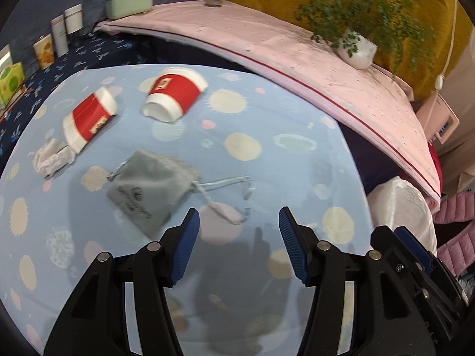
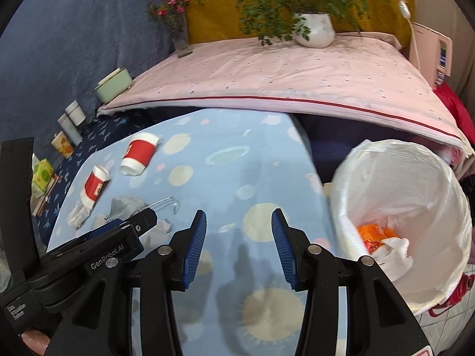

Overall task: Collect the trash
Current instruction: 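Move both tools back over the tissue and grey pouch on the table, then grasp the white tissue with the left tool while the right tool grasps the grey pouch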

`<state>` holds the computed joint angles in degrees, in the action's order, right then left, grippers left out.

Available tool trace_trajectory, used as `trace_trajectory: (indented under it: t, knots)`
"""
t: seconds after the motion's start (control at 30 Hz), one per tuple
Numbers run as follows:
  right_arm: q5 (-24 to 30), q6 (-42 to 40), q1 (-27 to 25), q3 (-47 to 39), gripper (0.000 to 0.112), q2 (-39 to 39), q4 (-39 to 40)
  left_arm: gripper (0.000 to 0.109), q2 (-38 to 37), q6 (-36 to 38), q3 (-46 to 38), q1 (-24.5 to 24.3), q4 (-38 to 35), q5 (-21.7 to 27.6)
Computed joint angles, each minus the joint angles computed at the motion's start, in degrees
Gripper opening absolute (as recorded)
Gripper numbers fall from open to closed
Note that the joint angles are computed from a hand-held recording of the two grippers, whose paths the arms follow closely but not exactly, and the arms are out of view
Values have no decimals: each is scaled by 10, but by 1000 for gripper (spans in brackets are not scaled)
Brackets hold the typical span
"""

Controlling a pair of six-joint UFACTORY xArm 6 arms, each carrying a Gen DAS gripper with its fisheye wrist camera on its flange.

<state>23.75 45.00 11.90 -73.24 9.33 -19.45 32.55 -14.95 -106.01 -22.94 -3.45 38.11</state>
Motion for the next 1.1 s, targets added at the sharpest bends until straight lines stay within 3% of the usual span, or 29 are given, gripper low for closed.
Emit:
trace_trajectory:
  t: [0.33, 0.57, 0.67, 0.87, 1.1]
  knots:
    - [31, -54, 54, -96, 48, 84, 49, 58, -32, -38, 69, 60, 62, -34]
    - [53, -63, 80, -170, 63, 145, 60, 82, -47, -63, 100, 106, 126, -61]
    - [67, -71, 86, -210, 64, 176, 70, 84, -42, -65, 100, 127, 145, -72]
    - [101, -89, 97, -310, 67, 251, 102, 87, 4, -23, 46, 161, 131, -62]
    - [154, -102, 105, -435, 67, 336, 116, 83, 64, 67, -29, 186, 26, -38]
